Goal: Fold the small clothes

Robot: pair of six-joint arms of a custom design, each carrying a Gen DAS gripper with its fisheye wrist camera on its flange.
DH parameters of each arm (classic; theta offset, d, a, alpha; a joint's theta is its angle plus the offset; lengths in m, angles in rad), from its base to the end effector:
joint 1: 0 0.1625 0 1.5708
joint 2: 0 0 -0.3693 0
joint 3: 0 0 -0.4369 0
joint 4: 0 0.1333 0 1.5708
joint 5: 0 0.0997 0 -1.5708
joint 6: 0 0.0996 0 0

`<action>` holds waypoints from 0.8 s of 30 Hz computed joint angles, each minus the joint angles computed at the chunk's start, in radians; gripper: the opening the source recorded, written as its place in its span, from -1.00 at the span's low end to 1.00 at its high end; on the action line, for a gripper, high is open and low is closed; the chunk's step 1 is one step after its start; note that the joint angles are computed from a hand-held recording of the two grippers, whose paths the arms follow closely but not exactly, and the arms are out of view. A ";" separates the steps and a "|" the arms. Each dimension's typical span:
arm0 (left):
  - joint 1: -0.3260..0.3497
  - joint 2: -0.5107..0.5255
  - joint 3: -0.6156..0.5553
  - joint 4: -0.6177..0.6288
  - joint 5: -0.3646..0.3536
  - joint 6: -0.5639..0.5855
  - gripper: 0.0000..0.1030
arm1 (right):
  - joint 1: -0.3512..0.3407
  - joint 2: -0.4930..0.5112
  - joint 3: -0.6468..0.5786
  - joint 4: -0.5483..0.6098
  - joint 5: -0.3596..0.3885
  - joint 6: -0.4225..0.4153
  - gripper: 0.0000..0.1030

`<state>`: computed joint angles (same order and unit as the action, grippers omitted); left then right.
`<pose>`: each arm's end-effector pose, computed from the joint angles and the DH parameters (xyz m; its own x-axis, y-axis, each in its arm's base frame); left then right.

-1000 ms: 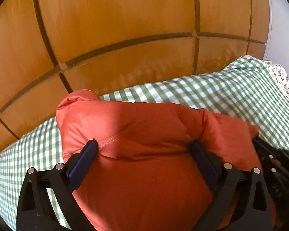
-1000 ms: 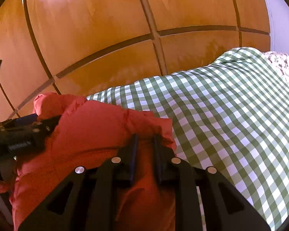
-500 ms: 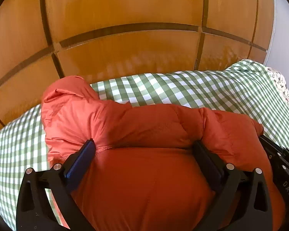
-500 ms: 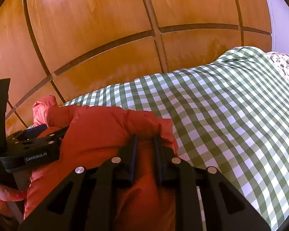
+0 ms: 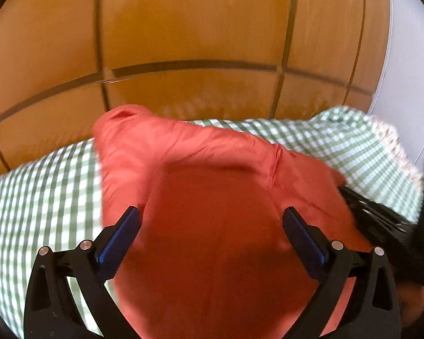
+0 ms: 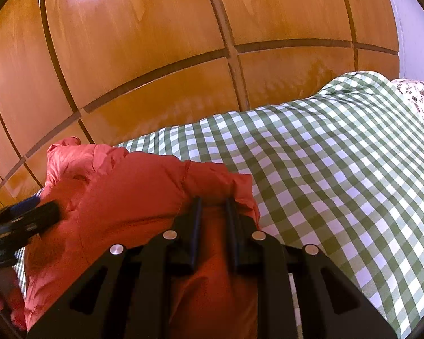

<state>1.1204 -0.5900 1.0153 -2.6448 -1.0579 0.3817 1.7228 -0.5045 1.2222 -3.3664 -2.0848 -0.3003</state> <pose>-0.2002 -0.8326 0.1788 -0.7185 0.3716 -0.5879 0.6622 0.6239 -0.4150 0.2009 -0.7543 0.1005 -0.8637 0.1447 0.4828 -0.3425 0.5344 -0.7727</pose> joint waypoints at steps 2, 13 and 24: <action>0.008 -0.058 0.074 -0.024 -0.010 -0.055 0.93 | 0.007 -0.002 0.006 -0.016 -0.017 -0.006 -0.57; 0.116 -0.193 0.184 0.171 -0.318 -0.345 0.93 | -0.045 -0.249 0.300 0.068 0.178 0.228 0.97; 0.161 -0.200 0.153 0.307 -0.464 -0.354 0.93 | -0.183 -0.304 0.281 0.403 0.599 0.425 0.97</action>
<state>1.2812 -0.7897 1.1681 -2.3381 -1.5219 0.0272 1.5399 -0.8084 1.5036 -2.9638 -1.4854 0.1251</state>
